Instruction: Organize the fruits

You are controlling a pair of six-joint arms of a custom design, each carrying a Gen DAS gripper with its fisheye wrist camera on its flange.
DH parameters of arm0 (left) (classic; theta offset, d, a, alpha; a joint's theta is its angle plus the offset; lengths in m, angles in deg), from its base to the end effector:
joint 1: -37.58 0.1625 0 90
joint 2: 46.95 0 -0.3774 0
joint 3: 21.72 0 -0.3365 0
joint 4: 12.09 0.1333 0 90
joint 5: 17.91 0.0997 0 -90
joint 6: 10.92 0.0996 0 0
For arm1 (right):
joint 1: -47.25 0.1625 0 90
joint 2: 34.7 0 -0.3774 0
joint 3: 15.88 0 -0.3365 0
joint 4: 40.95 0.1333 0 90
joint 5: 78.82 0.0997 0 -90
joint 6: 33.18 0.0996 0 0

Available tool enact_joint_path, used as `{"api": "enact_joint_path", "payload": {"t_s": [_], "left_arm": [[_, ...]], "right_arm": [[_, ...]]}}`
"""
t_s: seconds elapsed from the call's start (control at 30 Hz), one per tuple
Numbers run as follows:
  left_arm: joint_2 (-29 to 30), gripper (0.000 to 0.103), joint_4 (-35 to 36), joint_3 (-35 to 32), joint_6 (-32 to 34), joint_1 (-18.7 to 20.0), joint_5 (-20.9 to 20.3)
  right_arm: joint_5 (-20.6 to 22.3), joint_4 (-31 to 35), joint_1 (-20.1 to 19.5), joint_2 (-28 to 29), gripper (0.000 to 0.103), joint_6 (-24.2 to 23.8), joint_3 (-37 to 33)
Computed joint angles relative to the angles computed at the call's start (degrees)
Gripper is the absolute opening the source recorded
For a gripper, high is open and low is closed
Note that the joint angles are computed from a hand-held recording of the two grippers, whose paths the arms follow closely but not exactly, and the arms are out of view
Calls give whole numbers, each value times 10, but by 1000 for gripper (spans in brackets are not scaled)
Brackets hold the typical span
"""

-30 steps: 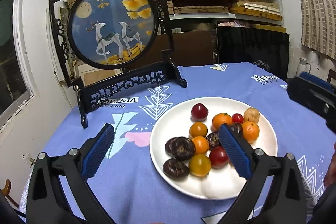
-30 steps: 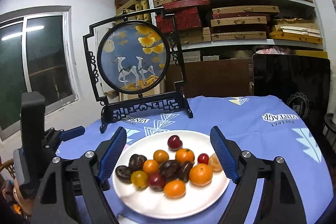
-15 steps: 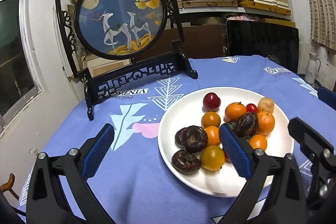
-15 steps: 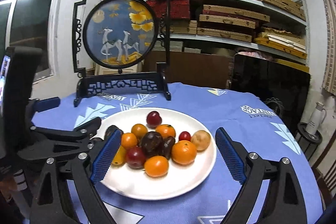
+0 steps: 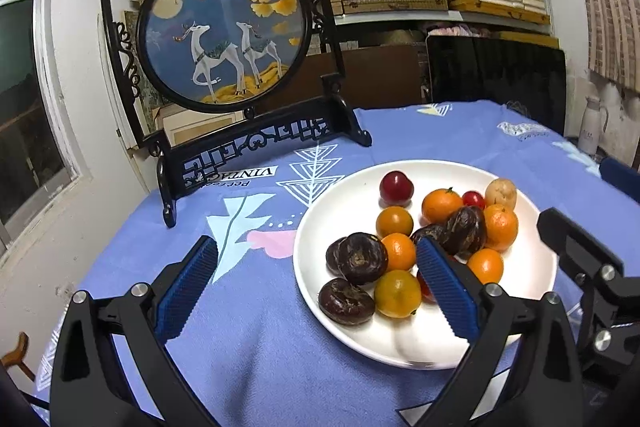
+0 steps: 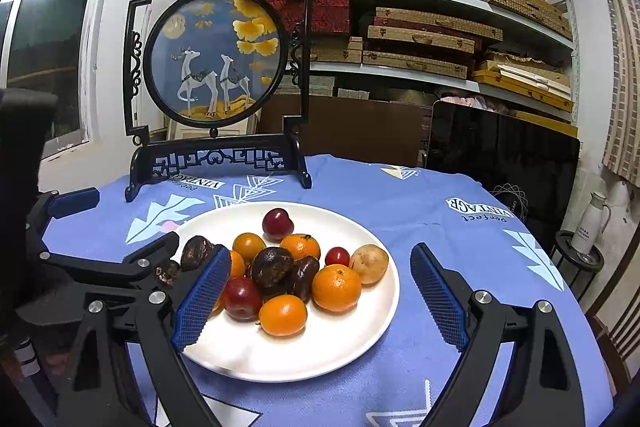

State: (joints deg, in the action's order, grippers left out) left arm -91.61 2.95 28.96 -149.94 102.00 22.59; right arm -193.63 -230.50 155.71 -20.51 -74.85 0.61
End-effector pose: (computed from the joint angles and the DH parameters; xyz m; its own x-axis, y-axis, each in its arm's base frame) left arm -0.0824 -0.6564 0.2762 -0.5718 -0.0590 -0.8183 0.7022 0.4805 -0.5253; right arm 0.3324 -0.7067 -0.0413 -0.6598 -0.1647 0.7331 -0.7401 0.3112 -0.5962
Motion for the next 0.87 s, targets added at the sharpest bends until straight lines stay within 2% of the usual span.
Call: {"api": "enact_joint_path", "payload": {"t_s": [0.07,0.43,0.7,0.87], "left_arm": [[2,97,21,-10,-22,2,6],[-1,97,7,-2,-14,2,4],[9,98,9,-22,-22,4,-17],[2,98,6,-20,-40,7,-6]], "right_arm": [[0,0,0,1,92,0,-1],[0,-5,0,-2,94,-3,5],[4,-16,0,-1,94,-5,7],[4,-13,0,-1,94,-5,5]]}}
